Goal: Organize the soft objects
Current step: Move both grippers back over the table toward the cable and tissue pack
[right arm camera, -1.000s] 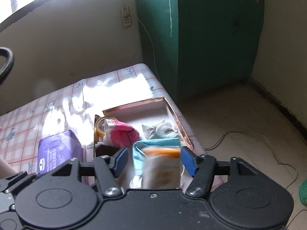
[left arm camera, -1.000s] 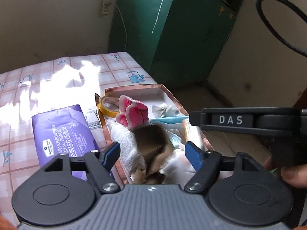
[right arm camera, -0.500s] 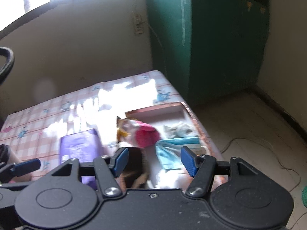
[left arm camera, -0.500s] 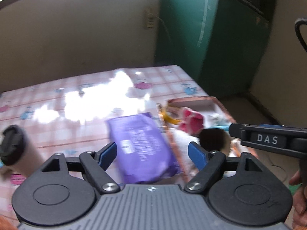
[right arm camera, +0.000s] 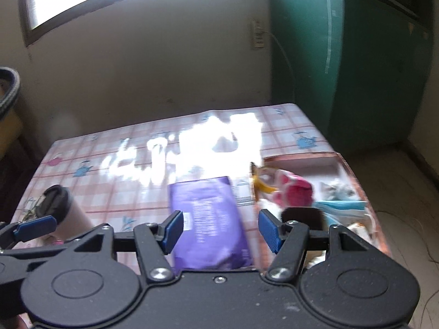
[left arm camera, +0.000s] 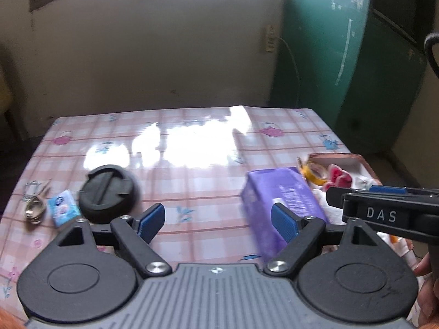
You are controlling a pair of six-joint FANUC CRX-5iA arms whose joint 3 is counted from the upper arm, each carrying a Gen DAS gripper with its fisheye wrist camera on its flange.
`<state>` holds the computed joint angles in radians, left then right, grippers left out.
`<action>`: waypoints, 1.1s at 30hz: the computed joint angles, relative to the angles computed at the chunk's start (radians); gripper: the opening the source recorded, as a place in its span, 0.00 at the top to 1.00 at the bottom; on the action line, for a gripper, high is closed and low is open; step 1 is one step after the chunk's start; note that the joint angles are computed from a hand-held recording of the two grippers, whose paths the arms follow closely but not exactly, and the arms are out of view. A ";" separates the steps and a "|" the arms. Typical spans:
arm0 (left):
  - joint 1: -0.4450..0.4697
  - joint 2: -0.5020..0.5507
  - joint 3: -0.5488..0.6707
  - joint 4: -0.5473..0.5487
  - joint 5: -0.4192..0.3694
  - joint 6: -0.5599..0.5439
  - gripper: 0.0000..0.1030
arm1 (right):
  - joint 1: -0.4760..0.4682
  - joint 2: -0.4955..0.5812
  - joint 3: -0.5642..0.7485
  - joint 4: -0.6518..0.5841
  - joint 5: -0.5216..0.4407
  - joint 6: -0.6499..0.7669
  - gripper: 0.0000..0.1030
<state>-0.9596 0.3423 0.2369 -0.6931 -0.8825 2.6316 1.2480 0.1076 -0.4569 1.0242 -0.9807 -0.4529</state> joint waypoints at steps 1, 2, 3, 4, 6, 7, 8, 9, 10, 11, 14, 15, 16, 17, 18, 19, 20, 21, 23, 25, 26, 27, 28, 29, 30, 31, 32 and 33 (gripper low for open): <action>0.003 -0.010 -0.012 -0.003 -0.001 0.009 0.16 | -0.001 0.009 0.010 0.002 0.006 0.006 0.29; 0.005 -0.022 -0.024 -0.010 -0.003 0.019 0.16 | -0.001 0.019 0.022 0.004 0.012 0.015 0.29; 0.006 -0.031 -0.033 -0.017 -0.009 0.029 0.16 | 0.000 0.030 0.035 0.005 0.015 0.022 0.29; 0.006 -0.040 -0.042 -0.023 -0.013 0.037 0.16 | 0.001 0.038 0.044 0.007 0.019 0.027 0.29; 0.008 -0.054 -0.057 -0.034 -0.022 0.049 0.16 | 0.001 0.057 0.066 0.009 0.026 0.039 0.29; 0.010 -0.062 -0.065 -0.037 -0.024 0.055 0.16 | 0.002 0.065 0.076 0.008 0.031 0.043 0.29; 0.013 -0.066 -0.070 -0.037 -0.026 0.059 0.16 | 0.002 0.074 0.087 0.008 0.035 0.048 0.29; 0.016 -0.069 -0.076 -0.039 -0.024 0.066 0.16 | 0.001 0.081 0.095 0.008 0.041 0.053 0.29; 0.020 -0.075 -0.084 -0.040 -0.022 0.071 0.16 | 0.001 0.088 0.105 0.006 0.044 0.060 0.29; 0.023 -0.084 -0.096 -0.041 -0.020 0.076 0.16 | 0.002 0.097 0.116 0.005 0.048 0.069 0.29; 0.033 -0.108 -0.126 -0.045 -0.018 0.089 0.16 | 0.005 0.121 0.145 0.003 0.053 0.089 0.29; 0.036 -0.116 -0.134 -0.048 -0.020 0.093 0.15 | 0.006 0.129 0.156 0.002 0.055 0.095 0.29; 0.037 -0.123 -0.142 -0.053 -0.022 0.098 0.15 | 0.007 0.138 0.168 0.001 0.057 0.102 0.29; 0.040 -0.130 -0.150 -0.056 -0.024 0.101 0.16 | 0.009 0.146 0.178 0.001 0.059 0.107 0.29; 0.042 -0.137 -0.156 -0.058 -0.026 0.103 0.16 | 0.009 0.151 0.184 0.003 0.064 0.112 0.29; 0.044 -0.146 -0.165 -0.061 -0.027 0.108 0.15 | 0.010 0.158 0.194 0.004 0.068 0.116 0.29; 0.046 -0.152 -0.172 -0.064 -0.030 0.113 0.15 | 0.010 0.166 0.205 0.004 0.072 0.123 0.29; 0.050 -0.161 -0.182 -0.066 -0.031 0.117 0.15 | 0.011 0.173 0.213 0.005 0.077 0.130 0.29; 0.060 -0.178 -0.199 -0.065 -0.032 0.123 0.15 | 0.013 0.191 0.238 0.003 0.080 0.145 0.29; 0.066 -0.192 -0.214 -0.069 -0.038 0.133 0.15 | 0.014 0.208 0.260 0.001 0.087 0.159 0.29; 0.069 -0.200 -0.222 -0.071 -0.041 0.137 0.15 | 0.014 0.218 0.272 -0.001 0.092 0.167 0.29; 0.072 -0.207 -0.229 -0.072 -0.044 0.142 0.16 | 0.013 0.223 0.278 0.000 0.099 0.172 0.29; 0.075 -0.213 -0.236 -0.072 -0.047 0.146 0.16 | 0.013 0.231 0.288 -0.001 0.104 0.178 0.29; 0.079 -0.220 -0.242 -0.072 -0.050 0.151 0.16 | 0.013 0.240 0.299 -0.004 0.109 0.186 0.29; 0.084 -0.227 -0.250 -0.072 -0.051 0.157 0.16 | 0.015 0.250 0.312 -0.008 0.110 0.193 0.29; 0.086 -0.232 -0.255 -0.074 -0.054 0.162 0.16 | 0.017 0.259 0.324 -0.011 0.110 0.199 0.29; 0.089 -0.238 -0.262 -0.075 -0.057 0.166 0.16 | 0.018 0.268 0.337 -0.013 0.111 0.208 0.29; 0.093 -0.245 -0.269 -0.075 -0.056 0.169 0.15 | 0.019 0.276 0.348 -0.015 0.111 0.215 0.29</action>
